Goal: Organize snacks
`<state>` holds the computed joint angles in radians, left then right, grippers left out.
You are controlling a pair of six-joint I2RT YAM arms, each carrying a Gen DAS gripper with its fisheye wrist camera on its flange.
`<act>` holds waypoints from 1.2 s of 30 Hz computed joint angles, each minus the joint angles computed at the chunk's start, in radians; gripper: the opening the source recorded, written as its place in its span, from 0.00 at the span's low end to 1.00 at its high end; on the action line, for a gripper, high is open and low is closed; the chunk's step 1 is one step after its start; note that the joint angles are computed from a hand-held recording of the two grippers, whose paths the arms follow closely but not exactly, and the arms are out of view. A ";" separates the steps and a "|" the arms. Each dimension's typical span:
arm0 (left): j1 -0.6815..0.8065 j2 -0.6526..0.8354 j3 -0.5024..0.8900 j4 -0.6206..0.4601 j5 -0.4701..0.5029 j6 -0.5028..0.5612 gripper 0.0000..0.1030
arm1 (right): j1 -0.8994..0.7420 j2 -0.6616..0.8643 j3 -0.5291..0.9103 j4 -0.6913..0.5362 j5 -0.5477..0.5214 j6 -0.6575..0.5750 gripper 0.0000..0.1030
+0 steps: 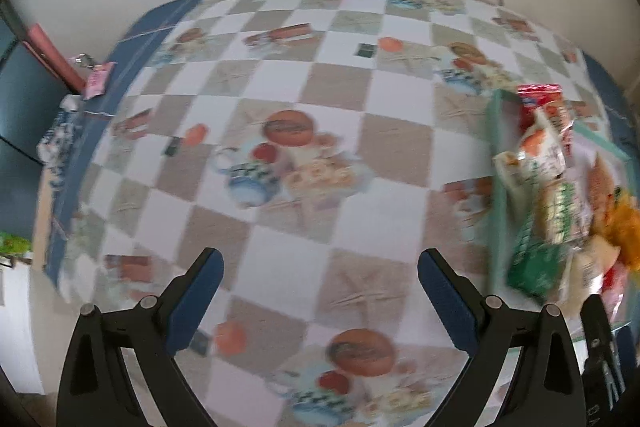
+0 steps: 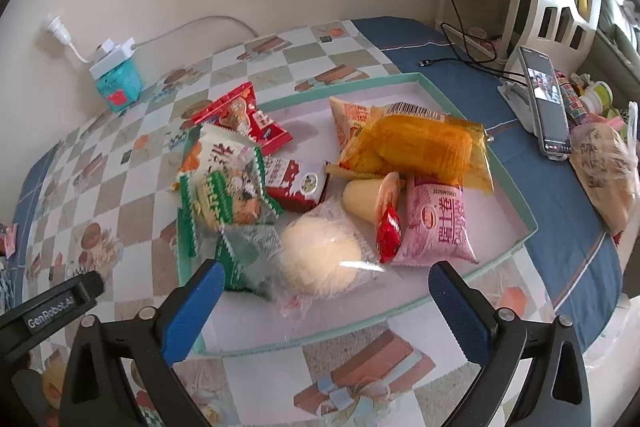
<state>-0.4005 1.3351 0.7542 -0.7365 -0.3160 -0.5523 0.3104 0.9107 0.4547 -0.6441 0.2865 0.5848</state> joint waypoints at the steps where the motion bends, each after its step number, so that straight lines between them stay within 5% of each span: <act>1: 0.008 -0.019 -0.011 -0.001 0.006 0.009 0.95 | 0.011 -0.004 -0.003 -0.008 0.004 0.009 1.00; 18: 0.130 -0.272 -0.196 -0.046 0.058 0.165 0.95 | 0.191 -0.025 -0.045 -0.106 0.030 0.159 1.00; 36: 0.174 -0.328 -0.241 -0.046 0.093 0.231 0.95 | 0.302 0.031 -0.050 -0.122 0.045 0.252 1.00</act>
